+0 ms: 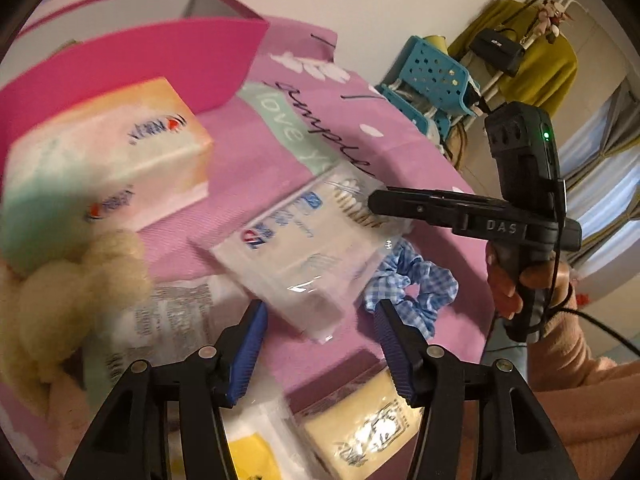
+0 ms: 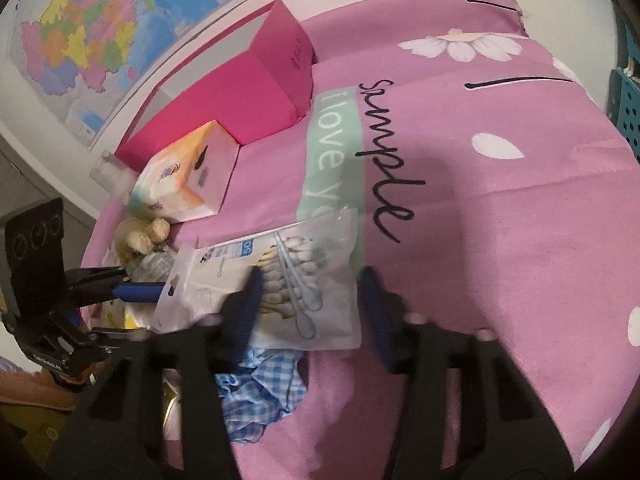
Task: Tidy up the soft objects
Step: 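Move the right tool to the cotton-swab bag and grasp it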
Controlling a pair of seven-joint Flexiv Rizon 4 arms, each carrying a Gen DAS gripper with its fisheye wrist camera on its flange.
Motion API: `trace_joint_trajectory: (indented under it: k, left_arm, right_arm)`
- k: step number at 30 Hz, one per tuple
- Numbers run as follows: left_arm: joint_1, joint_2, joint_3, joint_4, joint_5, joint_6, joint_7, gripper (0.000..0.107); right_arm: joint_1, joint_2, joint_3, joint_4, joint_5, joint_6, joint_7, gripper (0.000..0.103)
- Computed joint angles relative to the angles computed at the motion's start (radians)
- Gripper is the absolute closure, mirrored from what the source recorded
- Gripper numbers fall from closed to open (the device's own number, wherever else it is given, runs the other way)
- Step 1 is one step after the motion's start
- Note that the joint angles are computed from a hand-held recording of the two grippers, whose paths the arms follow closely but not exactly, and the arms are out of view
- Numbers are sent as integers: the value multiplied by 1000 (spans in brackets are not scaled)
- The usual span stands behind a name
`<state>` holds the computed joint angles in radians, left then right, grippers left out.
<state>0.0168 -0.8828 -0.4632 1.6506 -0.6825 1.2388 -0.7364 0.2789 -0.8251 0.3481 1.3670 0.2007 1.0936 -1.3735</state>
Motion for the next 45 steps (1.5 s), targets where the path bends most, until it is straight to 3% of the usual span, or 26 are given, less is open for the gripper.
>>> trace_joint_trajectory:
  k: [2,4,7,11,14,16,17,21,24,27,30,35,39,45]
  left_arm:
    - [-15,-10,15,-17,8,2,-16,50]
    - [-21,-20,19,-34,11,0,-31,52]
    - [-22,-28,20,-48,8,3,-56,56]
    - [-52,-41,66,-76,38,10,-120,78]
    - [-40,-48,59,-85,48,-1,-137,81]
    - [-38,-54,57,-95,52,-13,-148,81]
    - [-38,-58,57,-102,53,-17,-153,80]
    - [-43,-66,60,-114,58,-3,-174,80]
    - [-41,-65,52,-106,65,30,-179,92]
    - [19,-67,-46,-71,45,76,-113,99]
    - [46,-61,-111,-40,51,149,-54,99]
    - [37,-49,-92,-29,101,192,-81,98]
    - [58,-38,-88,2,131,220,-113,86]
    - [32,-46,-22,-40,167,160,-180,69]
  right_arm:
    - [9,6,-13,14,-8,24,1,72]
    - [26,15,-36,34,-27,60,16,86]
    - [12,17,-22,41,-35,80,11,91]
    - [1,15,-5,44,-44,92,-4,92]
    - [-15,7,15,34,-32,81,-8,87]
    - [-34,-5,42,17,-10,69,-23,74]
    - [-23,-4,29,20,-15,76,-21,73]
    - [12,11,-17,41,-48,96,5,92]
    - [8,26,-11,62,-57,138,-10,95]
    - [-7,31,14,67,-57,168,-29,98]
    - [-6,37,22,69,-67,189,-42,100]
    - [-9,31,31,55,-82,193,-49,100]
    - [-14,24,26,53,-76,184,-32,100]
    - [-18,9,20,57,-64,164,-6,100]
